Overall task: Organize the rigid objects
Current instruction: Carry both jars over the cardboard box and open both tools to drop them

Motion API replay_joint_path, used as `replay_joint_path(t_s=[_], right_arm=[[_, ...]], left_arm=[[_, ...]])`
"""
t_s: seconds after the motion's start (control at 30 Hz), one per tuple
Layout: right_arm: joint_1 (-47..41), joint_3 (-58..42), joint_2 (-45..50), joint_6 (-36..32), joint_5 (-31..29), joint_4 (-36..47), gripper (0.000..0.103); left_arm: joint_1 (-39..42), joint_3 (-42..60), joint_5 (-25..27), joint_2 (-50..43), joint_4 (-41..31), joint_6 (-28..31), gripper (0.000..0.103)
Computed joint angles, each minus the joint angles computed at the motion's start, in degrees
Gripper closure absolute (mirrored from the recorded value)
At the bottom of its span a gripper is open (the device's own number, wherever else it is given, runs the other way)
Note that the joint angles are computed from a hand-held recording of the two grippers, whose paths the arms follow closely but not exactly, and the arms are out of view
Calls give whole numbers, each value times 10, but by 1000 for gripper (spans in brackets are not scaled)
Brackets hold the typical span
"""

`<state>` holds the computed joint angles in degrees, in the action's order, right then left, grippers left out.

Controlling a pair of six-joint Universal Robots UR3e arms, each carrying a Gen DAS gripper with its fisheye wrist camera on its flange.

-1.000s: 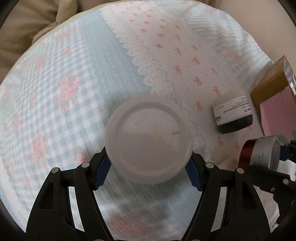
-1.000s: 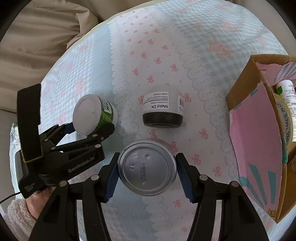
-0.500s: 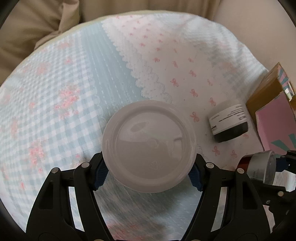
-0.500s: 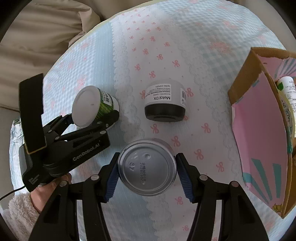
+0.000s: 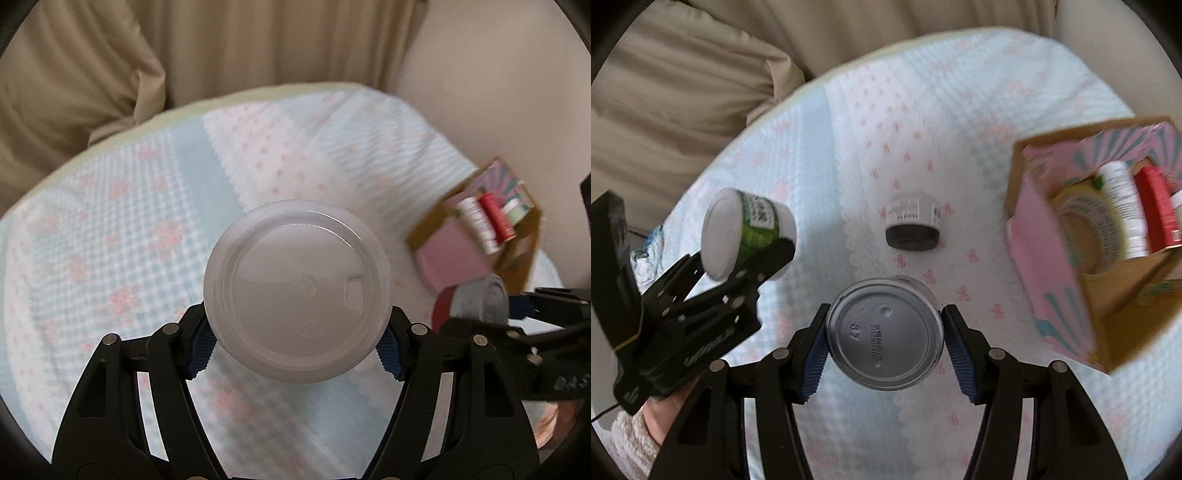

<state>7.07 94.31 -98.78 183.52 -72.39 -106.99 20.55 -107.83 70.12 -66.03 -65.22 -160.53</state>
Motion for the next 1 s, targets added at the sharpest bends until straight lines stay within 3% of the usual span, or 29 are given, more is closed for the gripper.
replay_joint_path(t_s=[0.13,0.3,0.53,0.7,0.83,1.0], right_arm=[[-32,-79,-47,-25,5,112,48],[-125,-200,-85,-103,40,276,48],[-373,-373,-95,-342,110,536,48],[-526,-512,-15,-518,124,675,48],[-573,-573,56,-584,114,689,48],[-572,-591,132,-596,91,645,48]], left_arm=[[-32,135,0,13,-139,-22,35],[-116,292,29,-27,-224,-84,35],[-307,466,133,-150,-240,-248,35],[-438,599,216,-278,-248,-370,35],[-502,695,247,-385,-251,-448,35],[-526,757,251,-475,-244,-492,35]])
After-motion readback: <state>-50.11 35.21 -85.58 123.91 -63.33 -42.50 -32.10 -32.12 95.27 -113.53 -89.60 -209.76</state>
